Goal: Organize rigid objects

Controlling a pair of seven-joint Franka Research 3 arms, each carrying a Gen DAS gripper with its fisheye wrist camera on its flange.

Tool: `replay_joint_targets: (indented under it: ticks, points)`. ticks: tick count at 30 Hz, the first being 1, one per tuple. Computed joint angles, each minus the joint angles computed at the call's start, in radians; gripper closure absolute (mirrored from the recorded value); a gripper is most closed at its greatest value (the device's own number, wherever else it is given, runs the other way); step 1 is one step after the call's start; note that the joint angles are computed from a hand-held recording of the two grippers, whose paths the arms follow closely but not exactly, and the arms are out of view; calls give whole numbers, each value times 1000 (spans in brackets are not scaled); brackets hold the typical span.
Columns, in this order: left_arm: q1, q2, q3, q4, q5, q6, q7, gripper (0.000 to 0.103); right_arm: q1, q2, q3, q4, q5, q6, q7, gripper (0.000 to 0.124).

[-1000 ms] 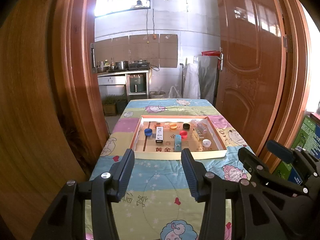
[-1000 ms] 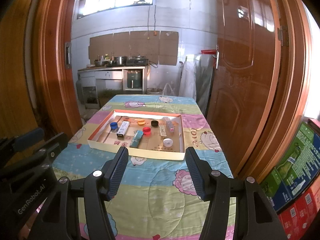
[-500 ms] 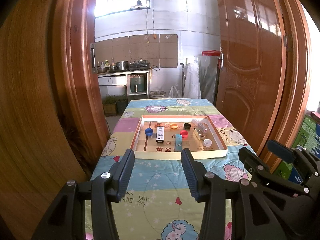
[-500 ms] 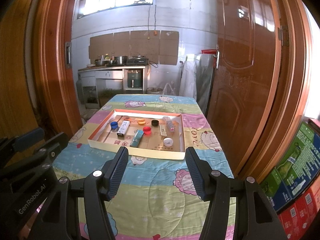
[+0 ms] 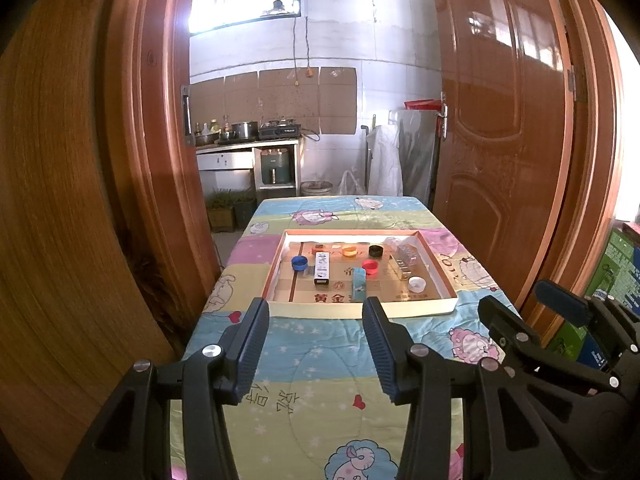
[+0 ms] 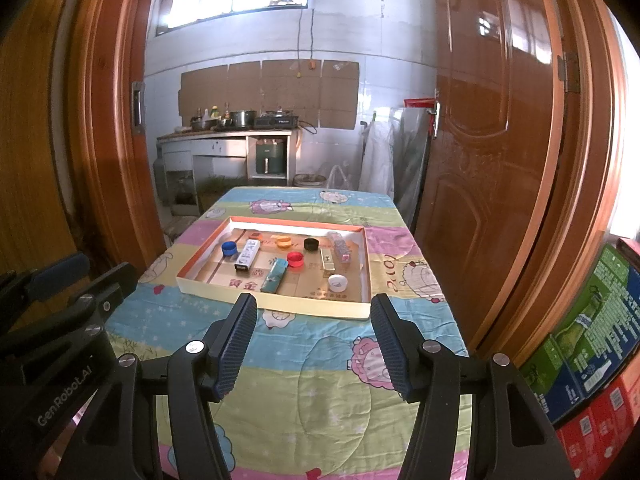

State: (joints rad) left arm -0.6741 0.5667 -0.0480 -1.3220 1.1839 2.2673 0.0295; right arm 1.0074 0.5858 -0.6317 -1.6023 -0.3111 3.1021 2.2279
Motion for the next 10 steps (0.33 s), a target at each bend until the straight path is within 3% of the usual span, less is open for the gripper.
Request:
replay_joint_targets:
  ticks: [10]
  points:
    - [16,-21,-5,-34,-9,21,-22,55,-15,-1,18,4,4,-5,-13,63]
